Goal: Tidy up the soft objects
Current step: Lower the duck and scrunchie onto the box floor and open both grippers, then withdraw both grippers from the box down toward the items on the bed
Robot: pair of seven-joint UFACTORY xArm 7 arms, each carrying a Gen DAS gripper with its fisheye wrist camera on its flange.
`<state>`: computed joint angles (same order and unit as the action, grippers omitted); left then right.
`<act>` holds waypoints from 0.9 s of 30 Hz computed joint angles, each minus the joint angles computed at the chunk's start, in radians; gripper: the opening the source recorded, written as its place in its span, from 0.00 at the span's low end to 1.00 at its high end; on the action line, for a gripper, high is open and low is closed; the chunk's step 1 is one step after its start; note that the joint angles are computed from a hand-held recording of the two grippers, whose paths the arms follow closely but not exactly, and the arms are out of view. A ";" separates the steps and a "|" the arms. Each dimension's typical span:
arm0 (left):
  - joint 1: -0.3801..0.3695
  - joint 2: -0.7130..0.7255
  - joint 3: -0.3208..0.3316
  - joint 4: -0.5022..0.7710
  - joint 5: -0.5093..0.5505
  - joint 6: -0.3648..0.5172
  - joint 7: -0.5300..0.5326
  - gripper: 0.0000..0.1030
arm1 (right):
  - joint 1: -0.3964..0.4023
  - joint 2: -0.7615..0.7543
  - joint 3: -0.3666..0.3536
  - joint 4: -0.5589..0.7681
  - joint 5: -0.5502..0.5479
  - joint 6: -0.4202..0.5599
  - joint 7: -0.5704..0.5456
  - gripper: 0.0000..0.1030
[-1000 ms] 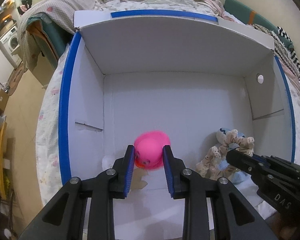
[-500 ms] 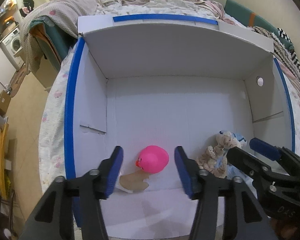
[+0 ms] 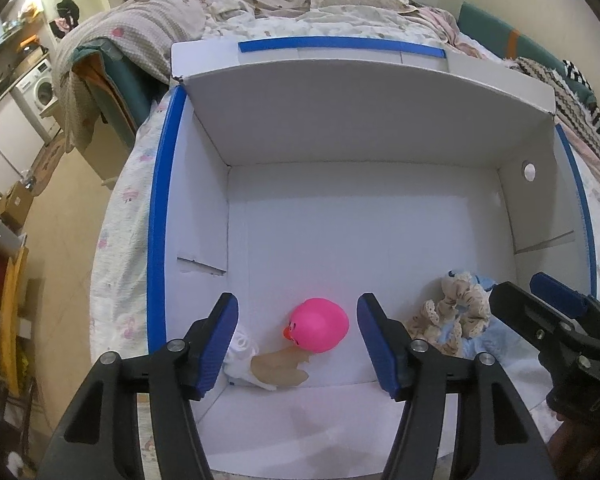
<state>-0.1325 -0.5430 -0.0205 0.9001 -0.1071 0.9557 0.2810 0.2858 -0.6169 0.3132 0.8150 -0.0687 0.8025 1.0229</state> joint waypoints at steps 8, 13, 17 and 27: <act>0.008 -0.044 0.036 0.011 -0.040 0.044 0.000 0.57 | -0.002 -0.060 0.000 -0.038 0.028 0.030 0.063 0.87; 0.020 -0.101 0.041 -0.016 -0.022 0.022 0.042 0.57 | 0.004 -0.107 0.001 -0.058 0.046 0.054 0.092 0.87; 0.034 -0.128 0.069 -0.018 -0.026 0.024 0.063 0.57 | 0.012 -0.152 0.007 -0.070 0.060 0.061 0.109 0.87; 0.084 -0.202 0.126 -0.039 -0.043 0.088 0.114 0.57 | 0.049 -0.221 0.038 -0.095 0.113 0.082 0.146 0.87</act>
<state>-0.0488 -0.7447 0.1054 0.8610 -0.1503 1.0440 0.3953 0.3351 -0.8375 0.3509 0.7199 0.0438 0.8847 1.1686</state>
